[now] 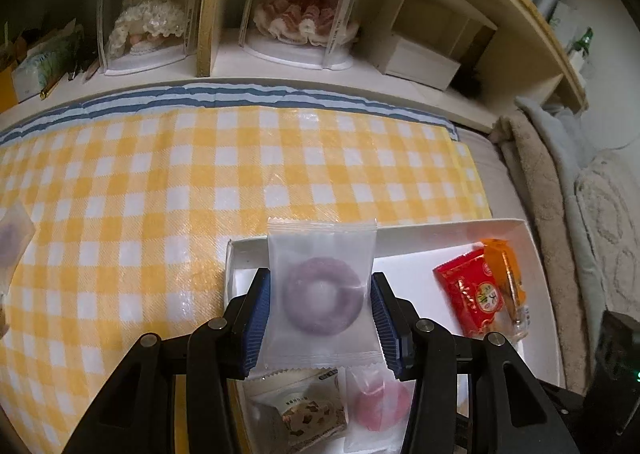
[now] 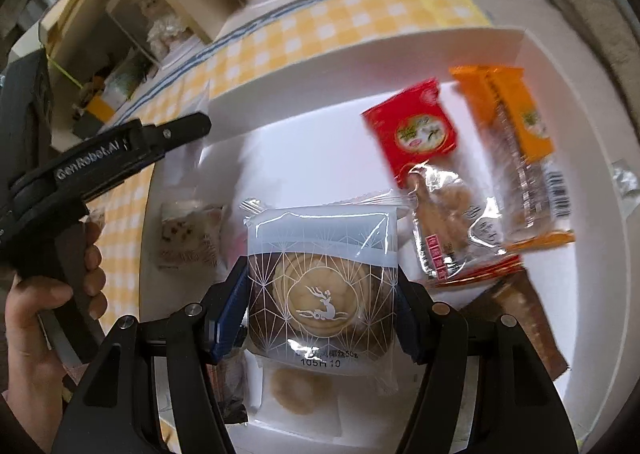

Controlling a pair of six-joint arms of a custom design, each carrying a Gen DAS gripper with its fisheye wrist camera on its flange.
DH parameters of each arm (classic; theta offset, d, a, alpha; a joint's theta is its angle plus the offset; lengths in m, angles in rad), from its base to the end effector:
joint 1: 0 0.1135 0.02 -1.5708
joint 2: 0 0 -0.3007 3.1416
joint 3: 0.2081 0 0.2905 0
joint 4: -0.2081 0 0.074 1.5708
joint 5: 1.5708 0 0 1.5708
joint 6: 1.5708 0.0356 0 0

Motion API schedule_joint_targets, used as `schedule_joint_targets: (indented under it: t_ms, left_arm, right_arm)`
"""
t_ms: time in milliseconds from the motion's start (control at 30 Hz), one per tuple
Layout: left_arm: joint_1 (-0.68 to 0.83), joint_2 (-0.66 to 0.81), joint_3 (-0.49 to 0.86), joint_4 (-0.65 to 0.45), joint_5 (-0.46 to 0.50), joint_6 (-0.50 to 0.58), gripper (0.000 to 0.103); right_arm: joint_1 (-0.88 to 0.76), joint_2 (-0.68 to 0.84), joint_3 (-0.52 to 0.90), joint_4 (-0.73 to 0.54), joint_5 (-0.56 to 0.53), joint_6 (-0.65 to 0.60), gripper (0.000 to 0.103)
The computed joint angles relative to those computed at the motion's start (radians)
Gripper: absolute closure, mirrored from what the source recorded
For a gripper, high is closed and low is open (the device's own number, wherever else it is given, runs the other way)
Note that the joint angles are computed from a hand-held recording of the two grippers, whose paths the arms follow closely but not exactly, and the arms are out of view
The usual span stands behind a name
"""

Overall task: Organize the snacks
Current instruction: 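Lower both packs into the tray and open both grippers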

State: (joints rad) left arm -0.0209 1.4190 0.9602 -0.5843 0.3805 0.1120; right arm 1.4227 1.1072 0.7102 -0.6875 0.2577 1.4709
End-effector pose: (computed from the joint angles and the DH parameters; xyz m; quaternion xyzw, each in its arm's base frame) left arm 0.3095 -0.0197 0.2462 0.1122 0.9426 -0.1707 0.2641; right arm 0.0417 0.2178 0.2321 0.0541 0.9615 0.2215 0.1533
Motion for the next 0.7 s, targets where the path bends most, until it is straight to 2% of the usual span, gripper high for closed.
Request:
schedule_joint_targets:
  t_ms: [100,233,333,400,467,567,633,700]
  left_arm:
    - [0.005,-0.039,-0.045,0.011,0.000,0.010,0.055]
    - [0.048,-0.137,-0.089,-0.058,0.021,0.042,0.055]
    - [0.041,-0.141,-0.091,-0.060,0.007,0.044,0.054]
    - [0.036,-0.141,-0.093,-0.057,-0.003,0.034,0.053]
    - [0.037,-0.142,-0.095,-0.054,0.005,0.028,0.049]
    - [0.035,-0.147,-0.097,-0.063,0.023,0.036,0.036]
    - [0.017,-0.170,-0.102,-0.065,-0.007,0.041,0.026]
    - [0.010,-0.190,-0.108,-0.070,-0.014,0.049,0.023]
  right_arm:
    - [-0.011,0.000,-0.007,0.013,-0.002,-0.003,0.038]
    - [-0.025,0.026,0.013,-0.053,0.041,0.010,0.038]
    - [-0.026,0.035,0.026,-0.107,0.066,0.009,0.038]
    - [-0.028,0.020,0.018,-0.100,0.064,0.008,0.038]
    - [-0.030,0.019,0.017,-0.103,0.061,0.001,0.038]
    - [-0.036,0.018,0.015,-0.094,0.047,0.004,0.035]
    - [-0.035,0.009,0.017,-0.104,0.045,0.018,0.026]
    - [-0.025,-0.011,0.021,-0.118,0.062,0.031,0.025]
